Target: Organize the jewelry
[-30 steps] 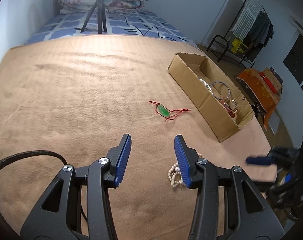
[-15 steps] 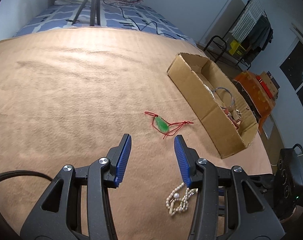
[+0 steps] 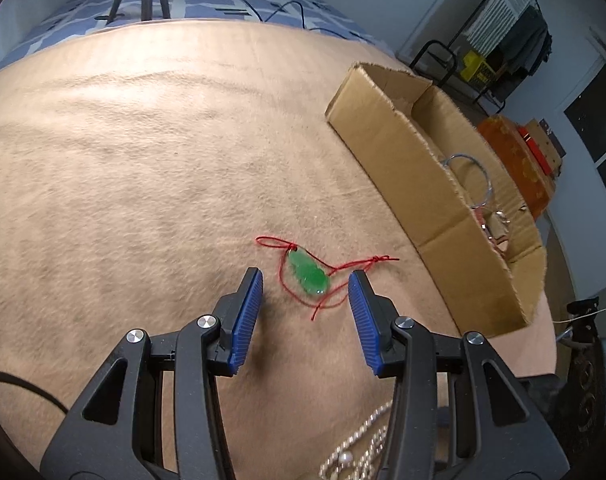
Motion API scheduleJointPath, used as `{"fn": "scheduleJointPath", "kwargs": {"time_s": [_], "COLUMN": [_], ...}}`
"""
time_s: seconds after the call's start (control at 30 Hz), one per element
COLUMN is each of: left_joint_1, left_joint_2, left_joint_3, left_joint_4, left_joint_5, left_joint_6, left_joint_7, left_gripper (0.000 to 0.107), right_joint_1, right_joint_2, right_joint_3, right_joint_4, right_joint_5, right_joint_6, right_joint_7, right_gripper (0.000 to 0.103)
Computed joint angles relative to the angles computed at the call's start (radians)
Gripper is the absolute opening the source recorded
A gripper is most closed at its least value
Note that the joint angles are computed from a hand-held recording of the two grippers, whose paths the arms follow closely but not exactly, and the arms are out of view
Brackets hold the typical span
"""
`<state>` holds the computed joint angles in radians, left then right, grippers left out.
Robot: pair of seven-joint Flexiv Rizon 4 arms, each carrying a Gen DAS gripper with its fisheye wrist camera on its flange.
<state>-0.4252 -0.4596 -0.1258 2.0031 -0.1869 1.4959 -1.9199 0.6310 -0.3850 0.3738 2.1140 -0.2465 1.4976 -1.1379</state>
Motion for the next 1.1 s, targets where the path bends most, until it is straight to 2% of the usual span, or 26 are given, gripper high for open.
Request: {"fn": "scheduleJointPath", "kwargs": {"time_s": [0.17,0.33,0.43,0.5,0.57,0.73,0.8,0.97,1.1], "left_joint_1": [-0.106,-0.163,-0.198,-0.193,-0.180,-0.203,-0.193,-0.173,-0.170], "left_joint_2": [-0.043,-0.067,-0.074,-0.072,-0.067,-0.063,-0.058,-0.038,-0.012], "left_joint_3": [0.125,0.192,0.237,0.236,0.224,0.248,0.236,0.217,0.222], "left_joint_4": [-0.087,-0.153,-0.187,-0.186,-0.178,-0.197,-0.193,-0.169,-0.137], "left_joint_5": [0.091,0.193,0.264,0.290,0.304,0.374,0.385,0.397,0.407], "left_joint_6": [-0.072,-0.127,-0.162,-0.162,-0.153,-0.180,-0.179,-0.168,-0.145], "left_joint_7": [-0.057,-0.115,-0.170,-0.195,-0.207,-0.256,-0.264,-0.275,-0.297], "left_gripper": [0.045,0.044,0.031,0.025,0.025,0.025,0.025,0.025,0.025], "right_joint_1": [0.078,0.107,0.098,0.110,0.107,0.106,0.116,0.197,0.220], "right_joint_2": [0.002,0.000,0.003,0.011,0.015,0.034,0.045,0.089,0.124], "right_joint_3": [-0.092,-0.125,-0.120,-0.136,-0.138,-0.132,-0.145,-0.236,-0.271], "right_joint_4": [0.019,0.026,0.028,0.037,0.045,0.068,0.082,0.140,0.184], "right_joint_5": [-0.069,-0.123,-0.137,-0.154,-0.164,-0.178,-0.191,-0.265,-0.308], "right_joint_6": [0.035,0.049,0.046,0.048,0.051,0.052,0.059,0.095,0.123], "right_joint_7": [0.039,0.067,0.064,0.074,0.074,0.077,0.087,0.171,0.226], "right_gripper": [0.029,0.028,0.024,0.021,0.017,0.007,0.007,0.007,0.007]}}
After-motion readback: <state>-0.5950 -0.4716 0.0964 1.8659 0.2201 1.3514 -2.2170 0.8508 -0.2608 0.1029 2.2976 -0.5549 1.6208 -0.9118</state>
